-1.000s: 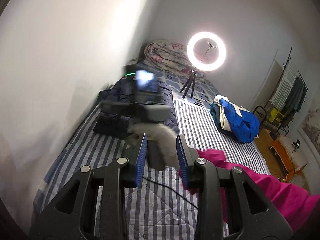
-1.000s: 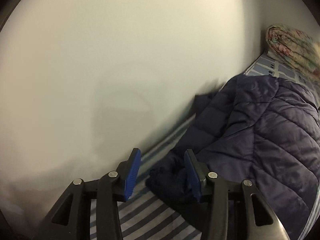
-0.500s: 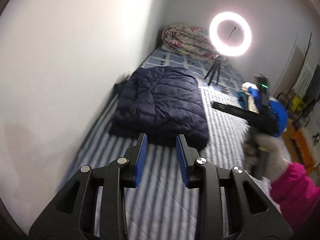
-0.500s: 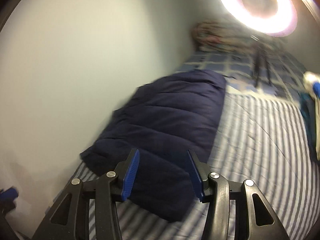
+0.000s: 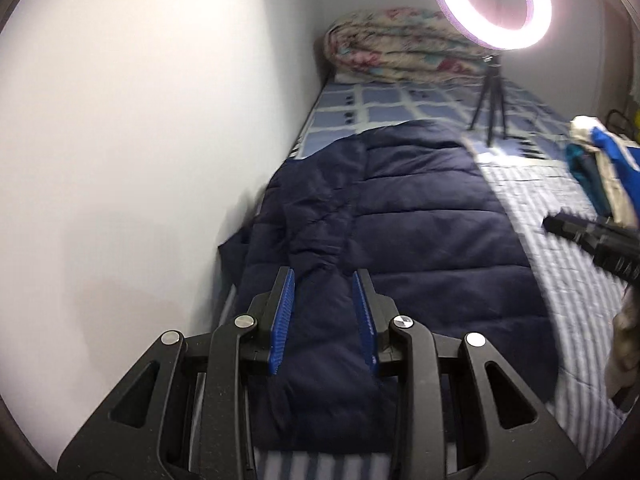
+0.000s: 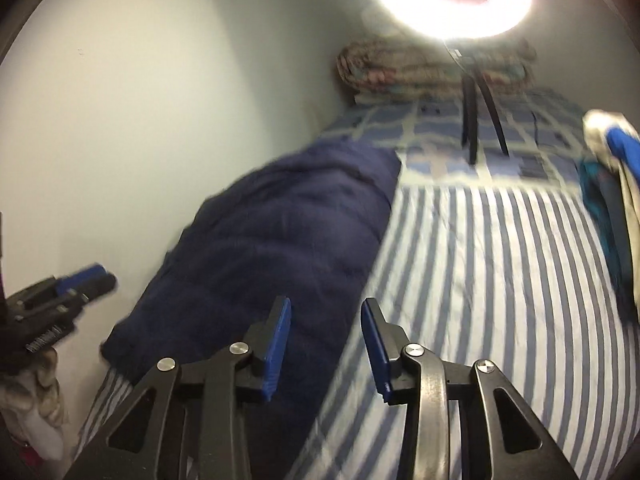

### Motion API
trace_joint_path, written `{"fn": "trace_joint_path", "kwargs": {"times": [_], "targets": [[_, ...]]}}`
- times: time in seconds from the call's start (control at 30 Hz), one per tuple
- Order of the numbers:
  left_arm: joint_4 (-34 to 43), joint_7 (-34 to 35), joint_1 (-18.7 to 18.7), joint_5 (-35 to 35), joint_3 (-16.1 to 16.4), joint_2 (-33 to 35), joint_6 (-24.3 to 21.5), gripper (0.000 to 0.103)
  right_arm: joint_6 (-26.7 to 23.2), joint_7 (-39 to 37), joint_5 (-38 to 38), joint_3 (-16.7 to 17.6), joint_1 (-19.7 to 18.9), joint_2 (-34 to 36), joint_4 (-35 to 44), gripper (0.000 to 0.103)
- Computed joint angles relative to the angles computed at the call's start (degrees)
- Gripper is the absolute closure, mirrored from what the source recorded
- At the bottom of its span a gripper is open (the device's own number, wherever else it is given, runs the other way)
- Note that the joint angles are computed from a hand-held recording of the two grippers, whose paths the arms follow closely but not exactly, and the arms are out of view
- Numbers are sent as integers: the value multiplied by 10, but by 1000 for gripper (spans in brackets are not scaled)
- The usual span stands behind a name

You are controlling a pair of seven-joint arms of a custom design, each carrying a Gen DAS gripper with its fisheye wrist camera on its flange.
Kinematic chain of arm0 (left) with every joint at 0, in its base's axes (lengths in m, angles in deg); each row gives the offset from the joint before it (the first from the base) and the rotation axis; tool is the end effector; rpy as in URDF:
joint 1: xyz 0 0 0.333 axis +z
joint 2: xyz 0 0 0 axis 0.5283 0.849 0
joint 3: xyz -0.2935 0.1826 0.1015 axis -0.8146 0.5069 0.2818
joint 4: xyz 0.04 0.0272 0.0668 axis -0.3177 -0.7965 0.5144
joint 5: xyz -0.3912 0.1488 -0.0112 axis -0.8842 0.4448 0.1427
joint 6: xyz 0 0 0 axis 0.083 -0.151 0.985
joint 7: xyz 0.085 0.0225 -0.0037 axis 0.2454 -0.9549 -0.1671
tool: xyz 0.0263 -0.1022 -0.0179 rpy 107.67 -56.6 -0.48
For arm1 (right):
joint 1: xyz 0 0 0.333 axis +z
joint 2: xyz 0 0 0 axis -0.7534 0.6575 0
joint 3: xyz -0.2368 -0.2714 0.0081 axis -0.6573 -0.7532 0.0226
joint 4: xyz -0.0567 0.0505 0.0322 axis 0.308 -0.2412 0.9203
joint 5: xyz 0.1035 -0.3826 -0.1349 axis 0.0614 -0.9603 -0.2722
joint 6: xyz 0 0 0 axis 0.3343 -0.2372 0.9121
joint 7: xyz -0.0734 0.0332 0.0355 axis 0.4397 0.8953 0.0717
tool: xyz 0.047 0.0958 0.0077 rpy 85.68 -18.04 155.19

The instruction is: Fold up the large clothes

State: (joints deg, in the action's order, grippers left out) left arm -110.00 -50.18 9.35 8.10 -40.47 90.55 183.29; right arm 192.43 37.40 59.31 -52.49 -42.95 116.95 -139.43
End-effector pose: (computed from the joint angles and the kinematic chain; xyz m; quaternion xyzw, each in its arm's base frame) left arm 0.6182 -0.3404 0.4710 -0.7033 0.5750 -0.2064 0.3634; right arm 0.7395 0.1951 0.4370 -0.7511 0.4754 -0.1076 0.4453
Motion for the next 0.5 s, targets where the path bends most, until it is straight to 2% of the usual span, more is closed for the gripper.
{"fn": "trace_joint_path", "kwargs": {"times": [0.07,0.13,0.2,0.27,0.37,0.43,0.47,0.5], "targets": [[14,19,4,0,5,20,-8,73,1,31,-38,-13,25,38,53,65],[26,31,0,5,13,42,-31,73,-13,99,-109,-43,60,83,114,65],[20,36,4,-8,16,54,-30,73,-22,155,-170,-68,87,118,156,65],[4,17,-2,11,24,57,-28,73,-31,179,-221,-80,106,146,185,65],[-13,-14,-7,38,30,56,-30,73,-52,202,-275,-85,117,166,209,64],[-22,-13,2,29,26,51,-20,73,-50,201,-284,-67,102,161,203,64],[-26,-13,5,26,25,47,-17,73,-48,193,-274,-48,83,152,191,61],[-30,-14,8,22,24,44,-13,73,-45,193,-266,-38,71,146,180,47]]}}
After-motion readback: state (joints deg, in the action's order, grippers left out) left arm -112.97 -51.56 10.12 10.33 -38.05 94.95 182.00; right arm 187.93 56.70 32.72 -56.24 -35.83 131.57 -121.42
